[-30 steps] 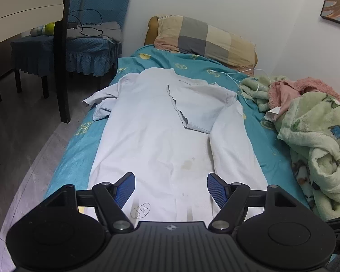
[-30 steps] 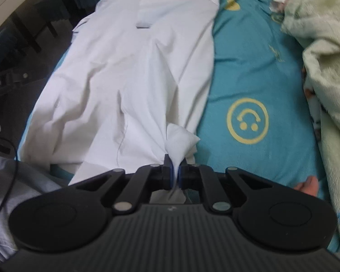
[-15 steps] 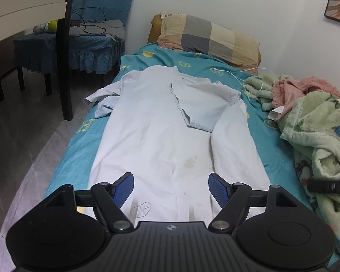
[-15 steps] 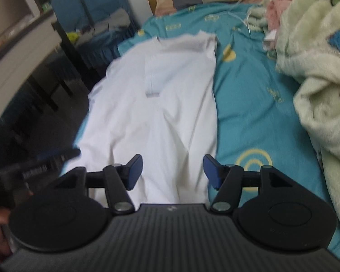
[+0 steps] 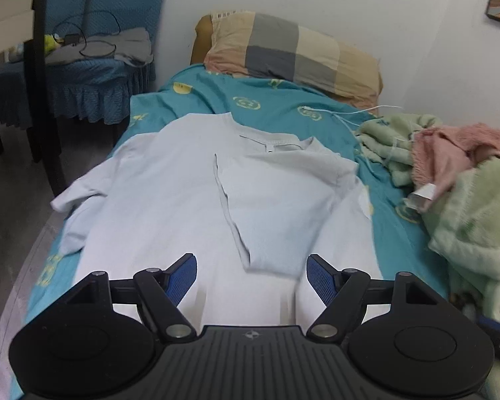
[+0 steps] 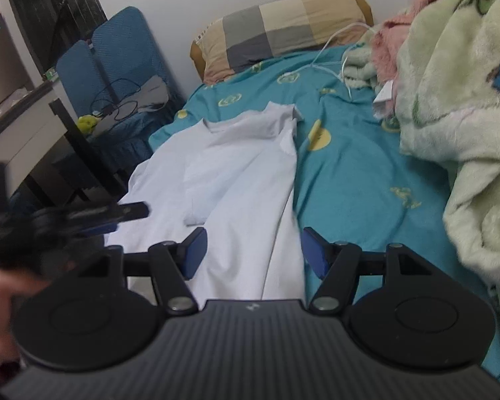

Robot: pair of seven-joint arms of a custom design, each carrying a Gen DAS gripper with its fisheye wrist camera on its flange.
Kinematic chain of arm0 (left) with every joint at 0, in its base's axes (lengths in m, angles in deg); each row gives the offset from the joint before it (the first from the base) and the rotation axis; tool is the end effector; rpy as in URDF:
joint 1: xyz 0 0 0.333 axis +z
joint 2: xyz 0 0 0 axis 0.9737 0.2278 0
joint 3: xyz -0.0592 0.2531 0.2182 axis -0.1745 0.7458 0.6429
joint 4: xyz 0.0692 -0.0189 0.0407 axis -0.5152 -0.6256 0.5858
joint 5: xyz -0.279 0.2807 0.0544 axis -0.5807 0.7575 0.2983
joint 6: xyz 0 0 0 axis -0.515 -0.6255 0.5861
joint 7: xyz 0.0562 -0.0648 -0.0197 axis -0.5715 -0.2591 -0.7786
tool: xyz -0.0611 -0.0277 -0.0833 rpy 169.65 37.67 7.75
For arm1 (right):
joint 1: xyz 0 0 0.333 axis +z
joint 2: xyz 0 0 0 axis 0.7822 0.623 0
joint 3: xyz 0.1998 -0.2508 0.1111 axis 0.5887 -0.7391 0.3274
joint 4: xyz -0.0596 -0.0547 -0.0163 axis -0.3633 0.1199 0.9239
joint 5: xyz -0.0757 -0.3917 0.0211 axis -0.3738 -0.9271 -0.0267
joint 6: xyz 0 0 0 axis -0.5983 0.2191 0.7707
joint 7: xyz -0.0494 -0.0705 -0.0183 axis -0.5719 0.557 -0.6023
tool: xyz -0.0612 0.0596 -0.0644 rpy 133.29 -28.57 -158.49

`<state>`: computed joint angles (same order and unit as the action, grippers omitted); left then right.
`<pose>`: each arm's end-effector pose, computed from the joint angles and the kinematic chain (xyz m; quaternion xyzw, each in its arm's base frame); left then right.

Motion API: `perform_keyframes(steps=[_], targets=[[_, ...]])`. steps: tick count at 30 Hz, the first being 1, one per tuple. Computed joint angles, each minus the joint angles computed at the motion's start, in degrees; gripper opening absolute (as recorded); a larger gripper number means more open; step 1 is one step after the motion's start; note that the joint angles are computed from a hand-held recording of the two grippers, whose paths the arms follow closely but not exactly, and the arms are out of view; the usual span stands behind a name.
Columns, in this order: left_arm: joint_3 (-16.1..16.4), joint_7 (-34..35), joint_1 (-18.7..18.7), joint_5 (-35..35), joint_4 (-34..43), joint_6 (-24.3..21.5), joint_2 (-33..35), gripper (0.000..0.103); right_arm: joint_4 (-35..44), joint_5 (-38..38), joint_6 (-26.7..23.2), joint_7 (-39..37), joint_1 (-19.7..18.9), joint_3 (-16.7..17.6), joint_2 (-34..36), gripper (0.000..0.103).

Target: Fold clothes

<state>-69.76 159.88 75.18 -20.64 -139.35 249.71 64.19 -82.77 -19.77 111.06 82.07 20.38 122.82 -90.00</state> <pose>0.6375 -0.2086 0.4854 -0.5616 0.7320 -0.3636 0.1287 0.4646 0.1415 0.4827 -0.4964 0.7414 -0.2353 0.3855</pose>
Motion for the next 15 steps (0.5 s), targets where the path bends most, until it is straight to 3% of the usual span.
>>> perform_keyframes(steps=[4, 8, 12, 15], targets=[[5.0, -10.3, -5.3, 10.0, 14.0, -1.2, 12.9, 0.074, 1.2, -0.4, 2.7, 0.3, -7.6, 6.1, 0.9, 0.065], [5.2, -15.5, -6.4, 14.1, 26.5, -4.1, 23.0, 0.071, 2.1, 1.7, 4.0, -1.2, -15.8, 13.5, 2.1, 0.065], [6.0, -18.5, -8.0, 19.2, 35.9, -4.4, 30.4, 0.063, 3.2, 4.7, 4.3, -2.9, -16.9, 14.5, 6.7, 0.065], [6.5, -19.0, -9.0, 23.2, 39.4, -3.6, 33.2, 0.046, 3.5, 6.3, 4.4, -3.8, -18.3, 16.1, 7.7, 0.065]])
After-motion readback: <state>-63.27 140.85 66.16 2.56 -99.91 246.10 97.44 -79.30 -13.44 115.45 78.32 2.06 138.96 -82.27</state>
